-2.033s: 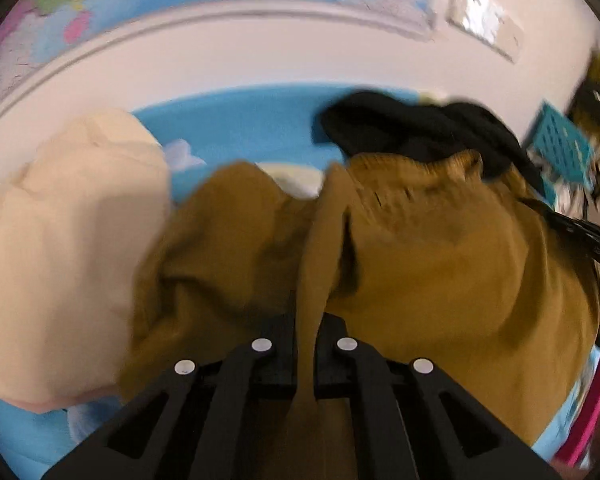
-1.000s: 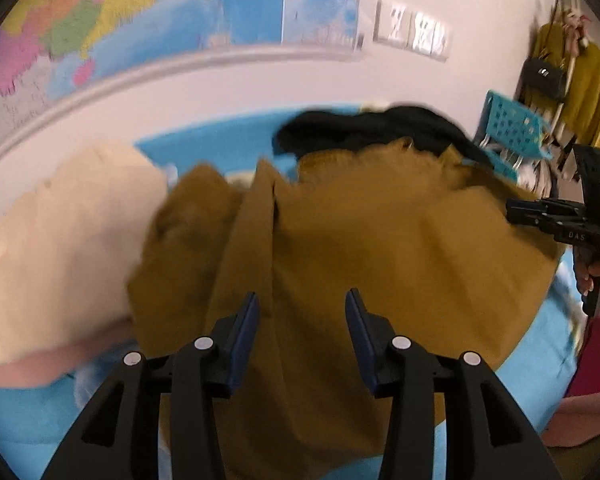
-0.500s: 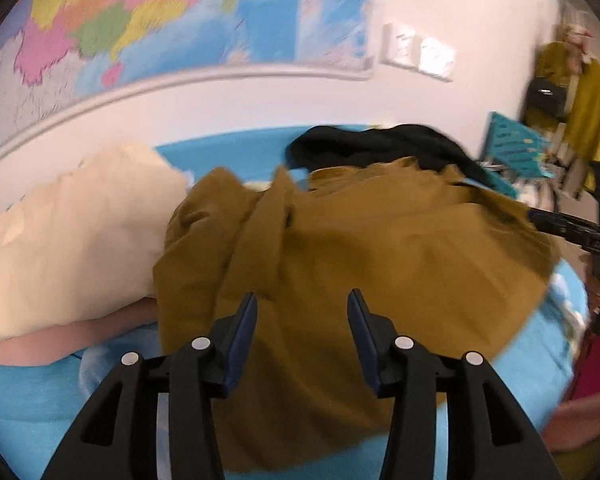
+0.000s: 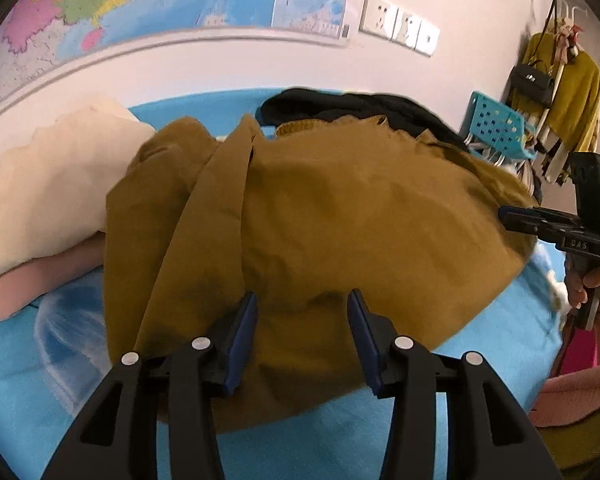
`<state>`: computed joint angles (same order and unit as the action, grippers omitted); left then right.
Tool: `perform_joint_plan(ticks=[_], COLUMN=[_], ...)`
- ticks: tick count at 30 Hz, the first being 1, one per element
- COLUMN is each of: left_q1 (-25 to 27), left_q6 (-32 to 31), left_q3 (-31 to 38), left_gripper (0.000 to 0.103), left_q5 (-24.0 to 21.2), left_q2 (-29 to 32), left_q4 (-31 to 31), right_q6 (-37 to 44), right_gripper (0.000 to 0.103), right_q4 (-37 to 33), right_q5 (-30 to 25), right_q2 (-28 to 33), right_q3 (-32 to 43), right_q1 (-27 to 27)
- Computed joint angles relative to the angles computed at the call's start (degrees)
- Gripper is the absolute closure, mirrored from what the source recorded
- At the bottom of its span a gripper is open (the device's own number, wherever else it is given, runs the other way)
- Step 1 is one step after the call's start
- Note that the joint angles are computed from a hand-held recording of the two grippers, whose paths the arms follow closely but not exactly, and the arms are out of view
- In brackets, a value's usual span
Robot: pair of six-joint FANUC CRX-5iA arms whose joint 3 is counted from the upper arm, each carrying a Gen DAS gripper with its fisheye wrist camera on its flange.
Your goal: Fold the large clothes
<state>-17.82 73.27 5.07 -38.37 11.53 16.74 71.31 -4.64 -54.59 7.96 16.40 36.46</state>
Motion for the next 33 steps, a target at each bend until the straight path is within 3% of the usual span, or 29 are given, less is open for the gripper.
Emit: perform_joint_plan(ticks=[4, 9, 13, 19, 31, 33], left_q1=[0.1, 0.8, 1.1, -0.6, -3.2, -3.2], left_q6=[-1.1, 2.8, 2.7, 8.9, 15.3, 15.7], left_q3=[-5.1, -5.4, -6.2, -3.1, -1.4, -1.3], left_gripper=[0.053, 0.054, 0.054, 0.054, 0.051, 0.051], left_q5=[4.1, 2.8, 3.8, 1.9, -0.5, -1.0], left_q2=[-4.2, -4.0, -3.7, -3.4, -3.9, -3.6], left_q4=[1.0, -1.5, -0.2, -8.2, -15.4, -15.5], right_q6=[4.0, 9.2, 5.2, 2.4, 6.8, 8.4], right_gripper=[0.062, 0.06, 0.065, 0.063, 0.059, 0.051], right_q4=[-2.0, -6.3, -4.0, -3.3, -6.3, -6.1], right_q5=[2.5, -0.7, -3.9, -2.9, -0.4, -0.2], right_q2=[-2.4, -0.5, 2.6, 2.1, 0.0, 0.9], right_q3=[-0.9, 2.0, 2.8, 1.6, 2.2, 3.2], right_q1=[1.1, 1.6, 2.2, 2.7, 4.5, 5.5])
